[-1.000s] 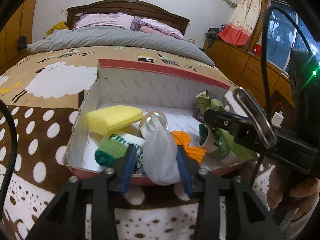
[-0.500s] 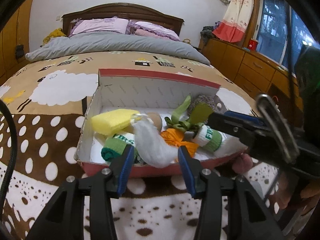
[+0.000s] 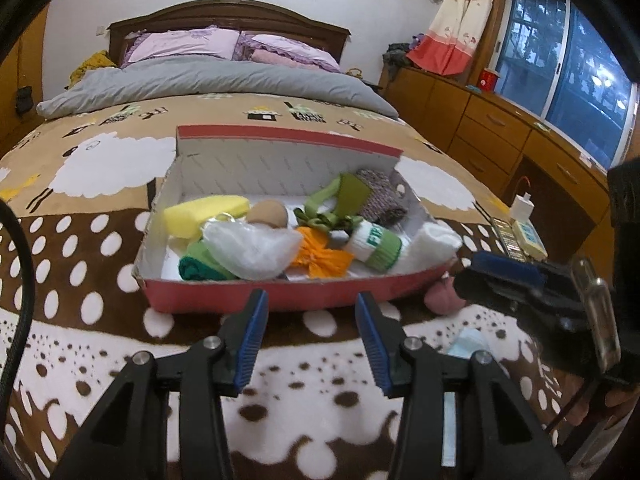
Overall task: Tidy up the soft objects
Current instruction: 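Move both grippers back toward the light blue sock and pink sponge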
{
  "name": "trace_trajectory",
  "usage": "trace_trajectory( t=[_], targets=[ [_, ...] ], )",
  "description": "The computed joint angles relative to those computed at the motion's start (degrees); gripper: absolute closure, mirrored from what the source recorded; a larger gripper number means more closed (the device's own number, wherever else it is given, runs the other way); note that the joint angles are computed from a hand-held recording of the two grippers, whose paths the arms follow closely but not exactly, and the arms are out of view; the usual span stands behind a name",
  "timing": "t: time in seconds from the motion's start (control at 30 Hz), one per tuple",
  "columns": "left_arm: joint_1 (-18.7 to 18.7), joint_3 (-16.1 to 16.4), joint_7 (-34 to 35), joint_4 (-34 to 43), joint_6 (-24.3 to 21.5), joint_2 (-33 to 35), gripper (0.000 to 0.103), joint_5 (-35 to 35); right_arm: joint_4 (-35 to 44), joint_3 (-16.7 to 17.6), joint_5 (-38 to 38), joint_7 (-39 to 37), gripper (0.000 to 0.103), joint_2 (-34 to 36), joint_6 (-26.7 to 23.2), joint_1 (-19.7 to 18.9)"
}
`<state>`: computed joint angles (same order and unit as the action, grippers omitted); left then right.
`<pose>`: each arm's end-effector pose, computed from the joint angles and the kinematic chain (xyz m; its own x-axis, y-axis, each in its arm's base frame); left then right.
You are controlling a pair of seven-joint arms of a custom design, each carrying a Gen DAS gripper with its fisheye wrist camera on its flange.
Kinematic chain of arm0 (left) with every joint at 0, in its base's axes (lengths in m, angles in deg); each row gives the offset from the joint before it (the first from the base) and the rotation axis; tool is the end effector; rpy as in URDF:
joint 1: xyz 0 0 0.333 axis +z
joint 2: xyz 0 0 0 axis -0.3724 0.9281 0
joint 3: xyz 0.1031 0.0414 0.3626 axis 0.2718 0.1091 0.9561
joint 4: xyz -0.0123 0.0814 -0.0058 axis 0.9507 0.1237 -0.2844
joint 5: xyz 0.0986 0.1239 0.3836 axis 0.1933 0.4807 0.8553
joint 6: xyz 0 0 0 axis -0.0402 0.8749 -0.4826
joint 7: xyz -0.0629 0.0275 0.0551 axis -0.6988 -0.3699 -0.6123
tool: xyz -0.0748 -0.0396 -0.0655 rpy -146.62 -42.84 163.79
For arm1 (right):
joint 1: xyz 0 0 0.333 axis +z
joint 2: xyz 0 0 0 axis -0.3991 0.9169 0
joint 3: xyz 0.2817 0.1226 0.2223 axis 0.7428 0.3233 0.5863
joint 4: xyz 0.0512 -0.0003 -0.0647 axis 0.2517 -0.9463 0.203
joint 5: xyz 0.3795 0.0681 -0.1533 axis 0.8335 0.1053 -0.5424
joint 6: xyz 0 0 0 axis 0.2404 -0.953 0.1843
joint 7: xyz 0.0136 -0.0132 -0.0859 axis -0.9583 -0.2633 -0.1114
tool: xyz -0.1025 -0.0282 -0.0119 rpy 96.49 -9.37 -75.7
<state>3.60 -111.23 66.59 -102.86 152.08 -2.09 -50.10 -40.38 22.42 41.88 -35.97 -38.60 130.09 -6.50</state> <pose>0.6137 -0.1257 0.4304 -0.1493 -0.9665 0.2087 -0.6997 -0.0459 -0.7130 0.6431 0.2380 0.4707 0.4268 -0.8848 -0.1868 -0.6801 -0.1778 -0.7112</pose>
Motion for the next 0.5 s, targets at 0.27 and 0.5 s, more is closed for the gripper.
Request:
trace_trajectory(
  t=[0.27, 0.5],
  targets=[
    [9.8, -12.1, 3.7, -1.5, -1.7, 1.5, 0.055, -1.1, -5.3, 0.0, 3.1, -3.0, 0.060, -3.2, -0.1, -1.2],
    [16.2, -21.1, 8.5, -1.7, -4.3, 4.5, 0.055, -3.6, -7.6, 0.4, 9.2, -7.3, 0.060, -5.2, -1.1, -2.6]
  ],
)
